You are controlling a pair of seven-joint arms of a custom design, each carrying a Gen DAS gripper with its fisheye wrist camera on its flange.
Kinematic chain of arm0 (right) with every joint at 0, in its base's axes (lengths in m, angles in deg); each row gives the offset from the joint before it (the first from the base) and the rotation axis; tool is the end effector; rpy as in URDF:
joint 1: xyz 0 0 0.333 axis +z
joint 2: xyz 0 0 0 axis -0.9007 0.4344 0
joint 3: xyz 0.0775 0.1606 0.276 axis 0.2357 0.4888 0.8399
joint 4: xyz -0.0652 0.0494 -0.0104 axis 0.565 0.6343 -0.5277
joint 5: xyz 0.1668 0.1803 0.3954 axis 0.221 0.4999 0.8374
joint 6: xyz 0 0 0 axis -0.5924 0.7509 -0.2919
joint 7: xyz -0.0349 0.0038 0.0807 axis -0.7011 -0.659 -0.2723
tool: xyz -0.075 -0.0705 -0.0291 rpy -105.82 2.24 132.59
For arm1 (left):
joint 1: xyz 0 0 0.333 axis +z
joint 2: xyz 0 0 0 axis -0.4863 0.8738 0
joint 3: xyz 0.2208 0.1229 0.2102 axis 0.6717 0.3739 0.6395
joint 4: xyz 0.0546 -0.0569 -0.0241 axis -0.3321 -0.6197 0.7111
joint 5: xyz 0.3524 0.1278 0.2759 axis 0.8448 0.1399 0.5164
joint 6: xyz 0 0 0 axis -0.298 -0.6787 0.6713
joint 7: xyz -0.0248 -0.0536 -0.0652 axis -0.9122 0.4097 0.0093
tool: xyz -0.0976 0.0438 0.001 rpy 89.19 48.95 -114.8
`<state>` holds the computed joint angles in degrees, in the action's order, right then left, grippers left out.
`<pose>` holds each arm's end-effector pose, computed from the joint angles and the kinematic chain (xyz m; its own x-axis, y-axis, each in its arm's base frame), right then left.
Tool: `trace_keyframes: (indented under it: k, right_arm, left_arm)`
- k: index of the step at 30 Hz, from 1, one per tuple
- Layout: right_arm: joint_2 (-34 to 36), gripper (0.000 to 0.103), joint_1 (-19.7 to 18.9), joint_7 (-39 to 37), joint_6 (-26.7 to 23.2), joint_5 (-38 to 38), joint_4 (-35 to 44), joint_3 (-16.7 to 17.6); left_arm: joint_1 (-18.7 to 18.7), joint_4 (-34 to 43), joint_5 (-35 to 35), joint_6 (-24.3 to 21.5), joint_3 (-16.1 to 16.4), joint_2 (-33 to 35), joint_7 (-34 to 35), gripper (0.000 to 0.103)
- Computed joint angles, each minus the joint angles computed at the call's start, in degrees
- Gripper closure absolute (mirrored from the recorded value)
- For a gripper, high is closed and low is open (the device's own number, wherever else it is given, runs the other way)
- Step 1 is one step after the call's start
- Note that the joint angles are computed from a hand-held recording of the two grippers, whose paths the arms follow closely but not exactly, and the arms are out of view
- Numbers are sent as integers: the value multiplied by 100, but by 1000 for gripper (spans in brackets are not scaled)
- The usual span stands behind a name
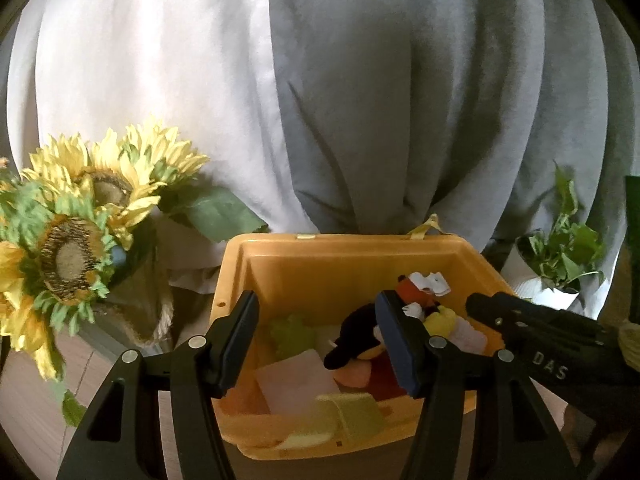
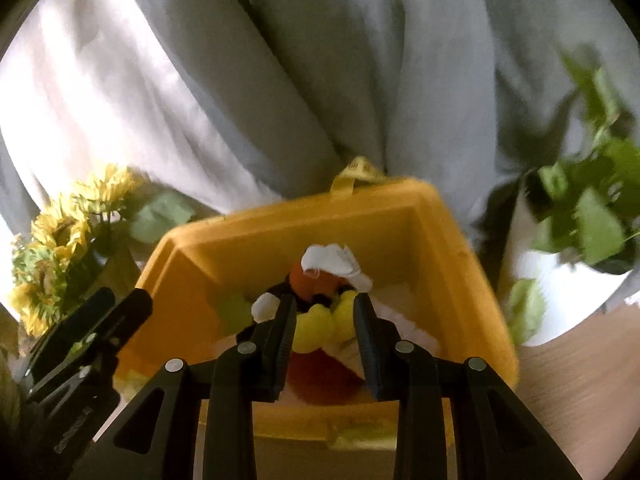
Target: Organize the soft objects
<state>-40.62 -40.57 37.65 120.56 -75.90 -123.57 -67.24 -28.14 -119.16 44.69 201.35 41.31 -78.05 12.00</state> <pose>0.5184 0.3438 0.5294 0.3211 -0.9218 -0.2173 -0.6971 -0.0747 -0.7131 0.4544 -0.2677 0.5323 0.1643 -0.9820 0.0930 -0.4927 -0.1634 -0.8548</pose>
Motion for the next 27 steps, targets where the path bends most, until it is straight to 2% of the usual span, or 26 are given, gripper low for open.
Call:
trace_keyframes:
  k: [6, 14, 15, 16, 18, 20, 22, 24, 27]
  right_arm:
    - [-698, 72, -328, 673, 301, -907, -529, 315]
    - [-1726, 71, -284, 600, 369, -770, -1215, 404]
    - [-1852, 68, -301, 611, 351, -759, -1292, 436]
    - [-1992, 58, -306, 617, 333, -748, -1382, 466]
    - [-2330, 44, -418, 754, 307, -766, -1588, 605]
    - [-2677, 43, -510, 886, 285, -796, -1794, 725]
    - [-3024, 34, -486, 929, 203, -771, -1990, 740]
    - [-3392, 33, -502, 1008, 134, -763, -2185, 793]
    - [-3954, 29, -464, 1062, -63, -767, -2447, 862]
  left_arm:
    - [-283, -166, -258, -497, -98, -543, 122, 42]
    - [-685, -362, -688, -1413, -372, -1450, 268, 34]
    - [-739, -382, -744, -1525, -399, -1556, 288, 32]
    - [-796, -401, -801, -1650, -436, -1665, 301, 31]
    - [-919, -456, -898, -1854, -500, -1894, 326, 28]
    - [-1028, -487, -986, -2115, -605, -2115, 335, 22]
    - [-1136, -495, -1062, -2327, -689, -2287, 341, 19]
    - [-1255, -506, -1156, -2575, -760, -2462, 350, 13]
    - [-1438, -526, -1273, -2909, -852, -2701, 368, 9]
